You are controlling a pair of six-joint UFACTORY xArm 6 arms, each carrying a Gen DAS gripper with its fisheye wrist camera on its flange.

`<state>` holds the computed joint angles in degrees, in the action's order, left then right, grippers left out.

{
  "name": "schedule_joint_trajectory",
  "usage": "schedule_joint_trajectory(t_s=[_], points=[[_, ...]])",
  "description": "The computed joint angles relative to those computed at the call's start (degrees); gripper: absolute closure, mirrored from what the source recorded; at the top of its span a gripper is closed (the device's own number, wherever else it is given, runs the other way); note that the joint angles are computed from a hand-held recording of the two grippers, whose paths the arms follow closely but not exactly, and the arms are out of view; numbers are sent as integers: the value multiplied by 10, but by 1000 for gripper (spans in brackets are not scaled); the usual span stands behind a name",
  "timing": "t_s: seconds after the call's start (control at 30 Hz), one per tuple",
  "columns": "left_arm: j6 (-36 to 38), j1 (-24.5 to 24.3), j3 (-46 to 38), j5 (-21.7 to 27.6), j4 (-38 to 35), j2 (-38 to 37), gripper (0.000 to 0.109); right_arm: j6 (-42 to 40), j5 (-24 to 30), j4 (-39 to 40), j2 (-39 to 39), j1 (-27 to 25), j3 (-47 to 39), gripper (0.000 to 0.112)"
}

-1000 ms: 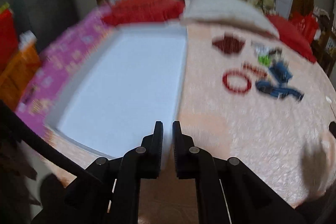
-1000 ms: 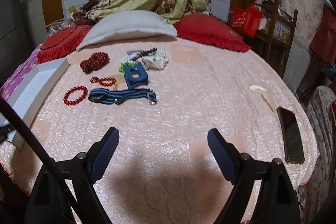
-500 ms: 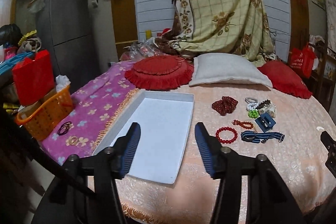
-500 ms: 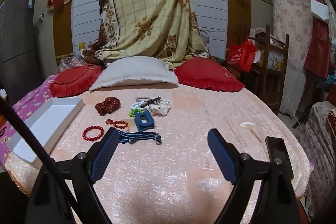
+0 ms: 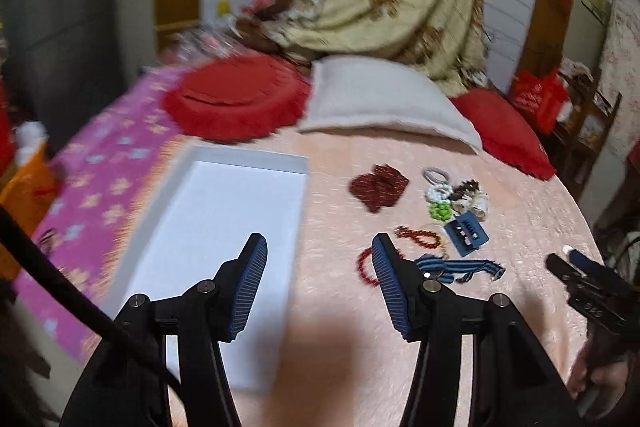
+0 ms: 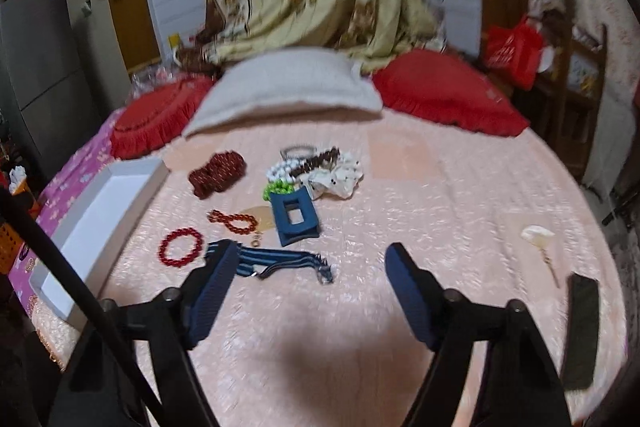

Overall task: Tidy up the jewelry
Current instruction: 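Grasp the red polka-dot scrunchie with the left gripper while the right grasps the blue claw clip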

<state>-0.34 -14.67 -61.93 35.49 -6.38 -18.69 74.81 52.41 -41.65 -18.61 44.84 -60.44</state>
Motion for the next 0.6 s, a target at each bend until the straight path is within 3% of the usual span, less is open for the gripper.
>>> schedule_joint_trajectory(t_s=[0.13,0.27,0.4,0.6], points=[[25,-14,-112,15,-33,133,79,-96,-113,102,41,-81,7,37],[44,-18,-248,65,-89,273,79,-187,-173,194,97,-120,-13,37],[60,-9,-392,128,-142,405,79,-264,-169,241,162,-130,-62,37],[63,-14,-511,176,-144,512,79,-299,-143,247,218,-131,-110,36]])
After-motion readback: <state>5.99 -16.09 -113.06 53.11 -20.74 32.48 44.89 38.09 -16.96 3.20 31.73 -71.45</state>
